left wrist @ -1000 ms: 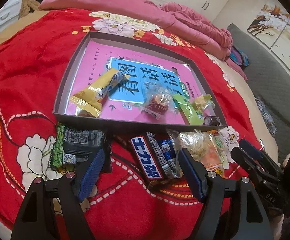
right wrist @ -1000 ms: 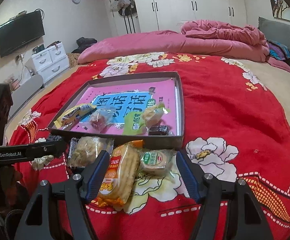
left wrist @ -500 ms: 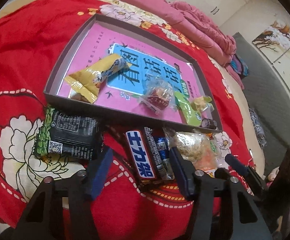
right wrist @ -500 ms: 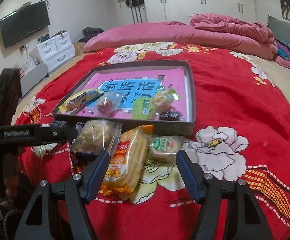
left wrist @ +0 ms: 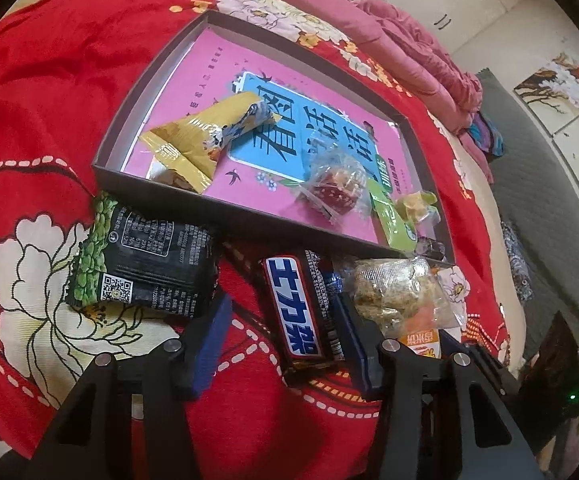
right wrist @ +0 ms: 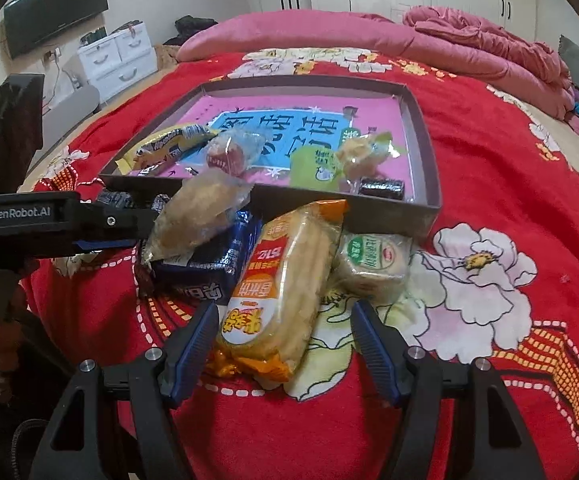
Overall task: Organize snacks
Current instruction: 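Grasp the blue-and-white chocolate bar with the left gripper while the right gripper grasps the long bread pack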
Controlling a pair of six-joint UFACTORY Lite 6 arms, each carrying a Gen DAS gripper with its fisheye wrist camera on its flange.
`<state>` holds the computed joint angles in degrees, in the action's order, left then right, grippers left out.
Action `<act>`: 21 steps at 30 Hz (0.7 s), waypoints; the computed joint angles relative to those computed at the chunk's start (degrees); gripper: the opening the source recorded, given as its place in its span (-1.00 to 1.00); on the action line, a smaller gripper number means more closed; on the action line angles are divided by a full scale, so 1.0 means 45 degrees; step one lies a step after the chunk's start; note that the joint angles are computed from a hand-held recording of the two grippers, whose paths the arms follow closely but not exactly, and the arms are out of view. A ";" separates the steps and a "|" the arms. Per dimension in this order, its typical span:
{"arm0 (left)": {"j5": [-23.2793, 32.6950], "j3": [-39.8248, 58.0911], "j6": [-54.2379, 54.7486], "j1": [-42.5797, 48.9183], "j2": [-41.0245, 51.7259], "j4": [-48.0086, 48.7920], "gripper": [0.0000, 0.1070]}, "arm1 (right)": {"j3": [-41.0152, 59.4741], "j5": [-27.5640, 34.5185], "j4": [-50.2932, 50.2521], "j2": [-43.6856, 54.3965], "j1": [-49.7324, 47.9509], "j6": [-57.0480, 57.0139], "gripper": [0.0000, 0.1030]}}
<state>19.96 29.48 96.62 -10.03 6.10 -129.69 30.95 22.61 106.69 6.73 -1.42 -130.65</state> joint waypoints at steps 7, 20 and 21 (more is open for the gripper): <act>-0.0295 0.0823 0.0380 -0.0268 0.0886 -0.0408 -0.01 | 0.0604 0.0498 -0.0601 0.0752 -0.0071 0.0807 0.01; -0.0590 0.1510 0.1027 -0.0452 0.1483 -0.0488 -0.43 | 0.1205 0.1669 -0.2391 0.1296 -0.0656 0.2626 -0.25; -0.0614 0.1481 0.1053 -0.0491 0.1410 -0.0446 -0.43 | 0.1286 0.1826 -0.2622 0.1357 -0.0776 0.2900 -0.26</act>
<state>17.19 36.14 101.36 -12.24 12.45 -131.70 36.74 30.82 94.89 12.84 -4.91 -117.60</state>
